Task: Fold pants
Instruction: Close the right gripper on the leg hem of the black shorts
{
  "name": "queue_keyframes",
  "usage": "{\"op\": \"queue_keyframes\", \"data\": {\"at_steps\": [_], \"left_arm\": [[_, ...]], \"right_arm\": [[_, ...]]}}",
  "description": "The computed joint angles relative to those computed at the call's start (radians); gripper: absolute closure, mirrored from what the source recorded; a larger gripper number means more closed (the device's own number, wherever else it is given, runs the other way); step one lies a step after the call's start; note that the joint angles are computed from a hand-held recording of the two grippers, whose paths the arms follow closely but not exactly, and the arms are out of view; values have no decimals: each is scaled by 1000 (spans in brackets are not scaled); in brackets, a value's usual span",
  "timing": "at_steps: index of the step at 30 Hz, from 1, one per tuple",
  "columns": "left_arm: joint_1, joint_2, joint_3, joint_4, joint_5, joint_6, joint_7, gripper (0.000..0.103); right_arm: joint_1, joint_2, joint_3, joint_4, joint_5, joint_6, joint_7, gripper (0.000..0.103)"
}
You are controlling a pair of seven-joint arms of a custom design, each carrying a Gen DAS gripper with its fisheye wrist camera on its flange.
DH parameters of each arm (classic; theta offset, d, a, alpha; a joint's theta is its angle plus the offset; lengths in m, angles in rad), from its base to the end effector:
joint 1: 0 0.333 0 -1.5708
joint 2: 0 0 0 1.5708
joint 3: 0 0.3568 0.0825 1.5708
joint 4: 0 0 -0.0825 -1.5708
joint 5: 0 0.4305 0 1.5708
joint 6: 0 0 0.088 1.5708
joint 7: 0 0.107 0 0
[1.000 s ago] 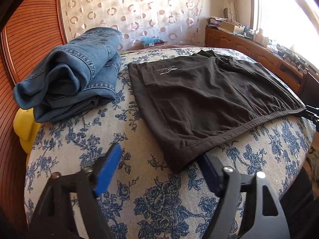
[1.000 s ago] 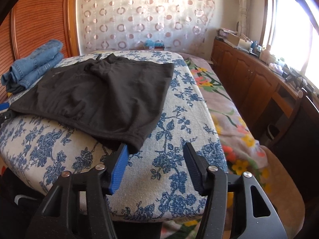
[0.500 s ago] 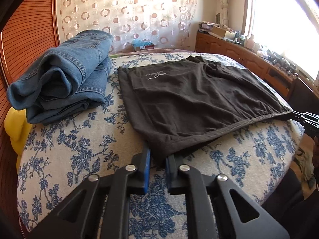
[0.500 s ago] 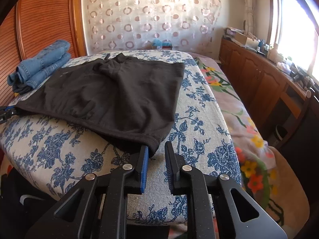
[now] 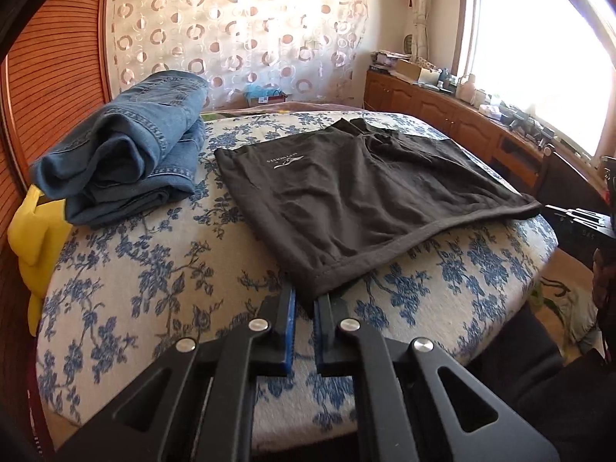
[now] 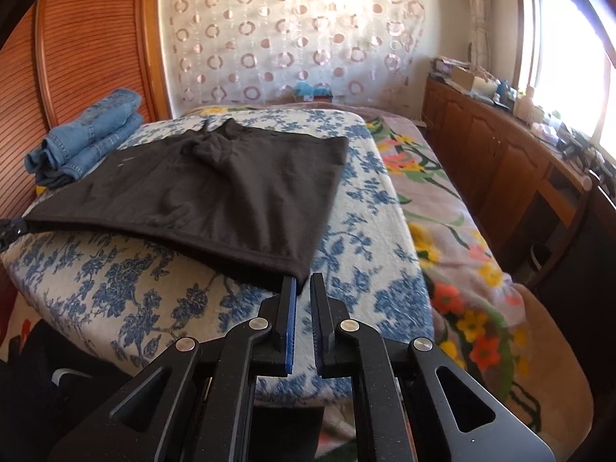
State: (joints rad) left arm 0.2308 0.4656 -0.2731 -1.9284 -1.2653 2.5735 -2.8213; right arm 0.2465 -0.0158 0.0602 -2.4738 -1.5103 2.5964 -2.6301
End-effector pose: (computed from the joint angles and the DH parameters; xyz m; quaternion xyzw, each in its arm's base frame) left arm 0.6854 -0.0021 0.2665 -0.3327 0.8463 -0.4006 0.1123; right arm 0.4710 0.1698 0.3038 -0.4829 0.7797 -0.3429 0.2032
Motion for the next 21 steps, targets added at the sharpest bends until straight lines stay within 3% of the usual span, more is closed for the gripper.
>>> {"op": "queue_keyframes", "data": {"at_steps": [5, 12, 14, 18, 21], "left_arm": [[4, -23, 7, -28, 4, -18, 8, 99], [-11, -12, 5, -24, 2, 14, 13, 99], [-12, -11, 6, -24, 12, 17, 3, 99], [-15, 1, 3, -16, 33, 26, -19, 99], [-11, 6, -4, -16, 38, 30, -21, 99]], "right_arm": [[-2, -58, 7, -54, 33, -21, -3, 101], [-19, -34, 5, -52, -44, 45, 87, 100], [-15, -12, 4, -36, -36, 47, 74, 88], [-16, 36, -8, 1, -40, 83, 60, 77], [-15, 62, -18, 23, -36, 96, 49, 75]]}}
